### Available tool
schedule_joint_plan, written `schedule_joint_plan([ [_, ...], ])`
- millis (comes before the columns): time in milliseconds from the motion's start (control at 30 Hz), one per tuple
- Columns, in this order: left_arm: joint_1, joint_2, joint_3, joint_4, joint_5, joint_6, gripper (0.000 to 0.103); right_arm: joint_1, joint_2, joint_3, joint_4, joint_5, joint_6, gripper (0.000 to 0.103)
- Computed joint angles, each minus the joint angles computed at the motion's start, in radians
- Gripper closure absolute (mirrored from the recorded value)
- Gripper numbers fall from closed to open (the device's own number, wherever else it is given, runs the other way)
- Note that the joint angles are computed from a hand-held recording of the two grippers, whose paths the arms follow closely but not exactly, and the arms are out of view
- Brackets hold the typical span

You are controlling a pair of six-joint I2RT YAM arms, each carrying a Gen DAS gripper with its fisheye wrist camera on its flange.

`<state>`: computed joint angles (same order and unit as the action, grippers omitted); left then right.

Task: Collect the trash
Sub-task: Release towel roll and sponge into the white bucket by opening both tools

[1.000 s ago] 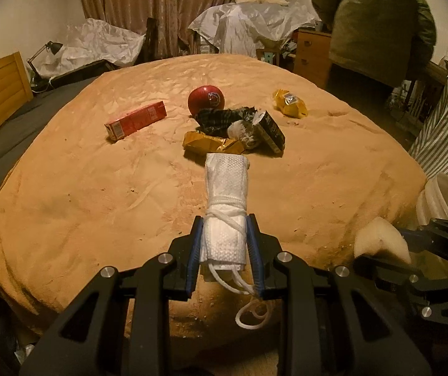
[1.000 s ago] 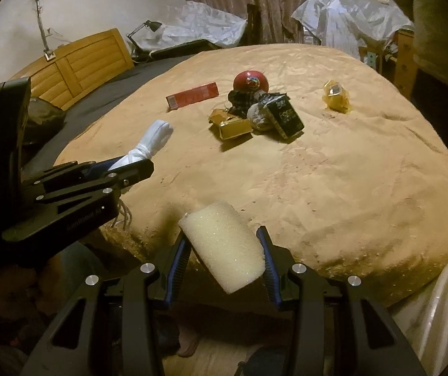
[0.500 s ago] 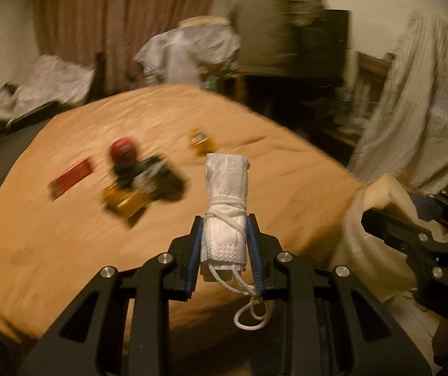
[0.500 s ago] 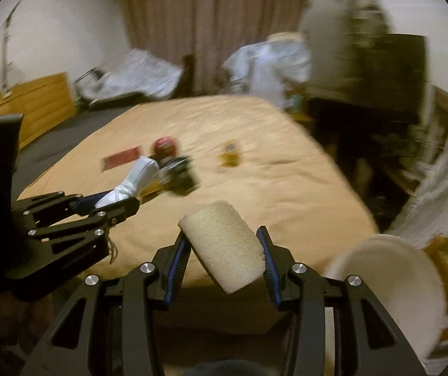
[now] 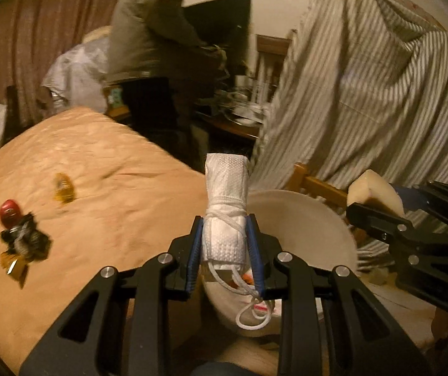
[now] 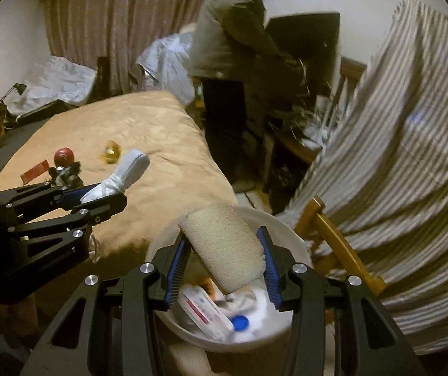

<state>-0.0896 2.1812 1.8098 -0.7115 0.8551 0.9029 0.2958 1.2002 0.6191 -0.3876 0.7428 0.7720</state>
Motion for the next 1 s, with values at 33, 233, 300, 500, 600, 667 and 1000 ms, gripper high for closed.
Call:
schedule_joint_plan([
  [33,-0.018,0.000,0.002,-0.019,-0.013,0.008,0.077,-0.026,-0.033,-0.019,-0.008,-0.021,-0.016,0.058],
  [233,-0.093,0.031,0.045,-0.090,-0.087,0.030,0.077,-0.249,-0.087,-0.077,0.044,-0.238,-0.180,0.058],
  [300,-0.114,0.062,0.090,-0.136,-0.117,0.046,0.077,-0.343,-0.049,-0.073,0.080,-0.341,-0.241,0.058],
  [500,-0.172,0.158,0.195,-0.213,-0.223,0.074,0.077,-0.546,0.105,-0.054,0.154,-0.580,-0.347,0.058],
  [600,-0.188,0.183,0.205,-0.214,-0.256,0.074,0.077,-0.584,0.148,-0.059,0.179,-0.623,-0.373,0.058],
  [667,-0.193,0.196,0.202,-0.205,-0.274,0.076,0.077,-0.607,0.172,-0.058,0.196,-0.640,-0.386,0.058],
  [1000,-0.205,0.203,0.202,-0.183,-0.295,0.049,0.074,-0.615,0.209,-0.074,0.256,-0.678,-0.385,0.055],
])
